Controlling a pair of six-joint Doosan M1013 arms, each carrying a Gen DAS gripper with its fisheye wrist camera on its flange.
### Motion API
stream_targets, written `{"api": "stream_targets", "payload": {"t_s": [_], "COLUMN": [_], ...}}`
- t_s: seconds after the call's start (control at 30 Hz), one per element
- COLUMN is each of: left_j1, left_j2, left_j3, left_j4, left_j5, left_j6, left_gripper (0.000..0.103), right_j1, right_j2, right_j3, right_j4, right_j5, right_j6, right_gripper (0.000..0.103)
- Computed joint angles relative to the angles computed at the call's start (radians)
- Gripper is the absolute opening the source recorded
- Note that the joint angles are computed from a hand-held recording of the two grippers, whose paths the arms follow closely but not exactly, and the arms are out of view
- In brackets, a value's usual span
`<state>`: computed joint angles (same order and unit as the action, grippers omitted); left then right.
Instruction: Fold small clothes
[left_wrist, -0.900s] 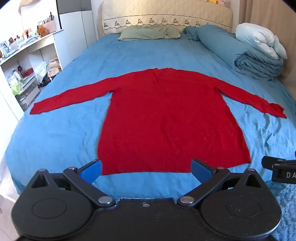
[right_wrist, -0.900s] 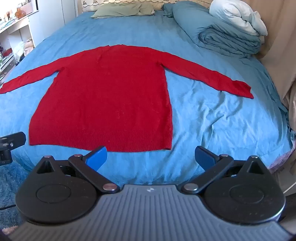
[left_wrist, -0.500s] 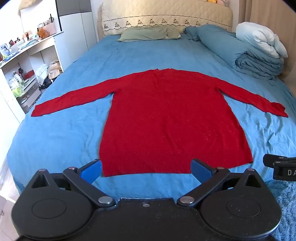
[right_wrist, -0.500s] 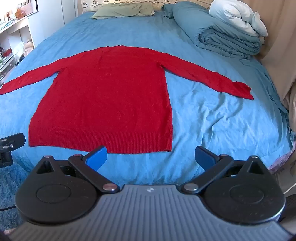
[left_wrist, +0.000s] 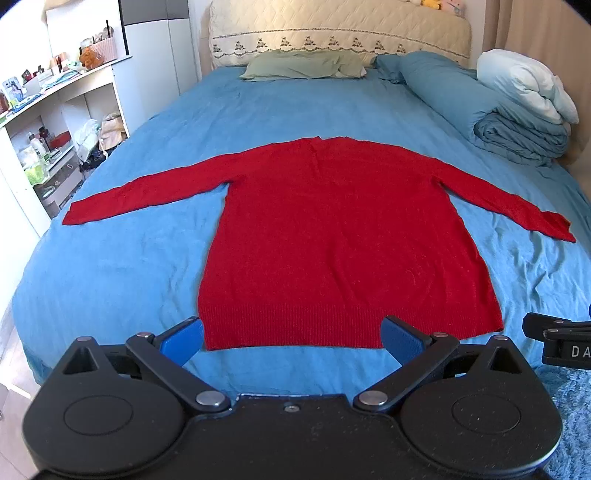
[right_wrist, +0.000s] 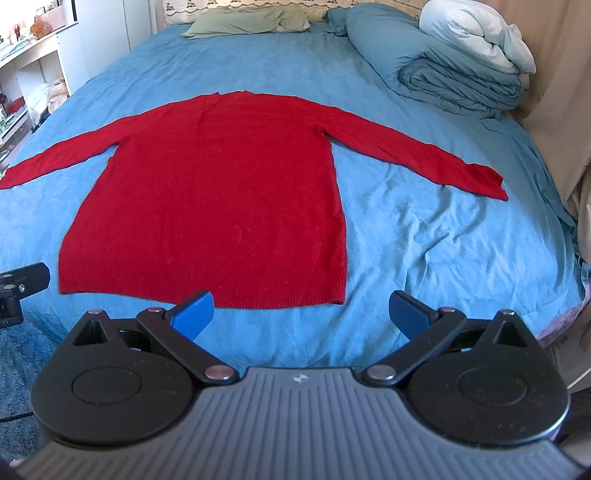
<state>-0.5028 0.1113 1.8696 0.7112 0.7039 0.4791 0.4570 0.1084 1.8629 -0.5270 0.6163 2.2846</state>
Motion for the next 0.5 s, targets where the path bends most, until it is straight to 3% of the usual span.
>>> {"api": "stream_targets", "payload": {"t_s": [0.5], "left_j1": [-0.003], "left_j2": [0.001], "left_j3": [-0.001], "left_j4": [0.029], "left_j5": [0.023], "left_j6": [-0.035], "left_gripper": [0.103], "right_j1": [-0.003], "right_j2": [0.003], "right_j3": [0.000], "right_j4": [0.018], "right_j5": [-0.013], "right_j6": [-0.022], "right_gripper": [0.103]}}
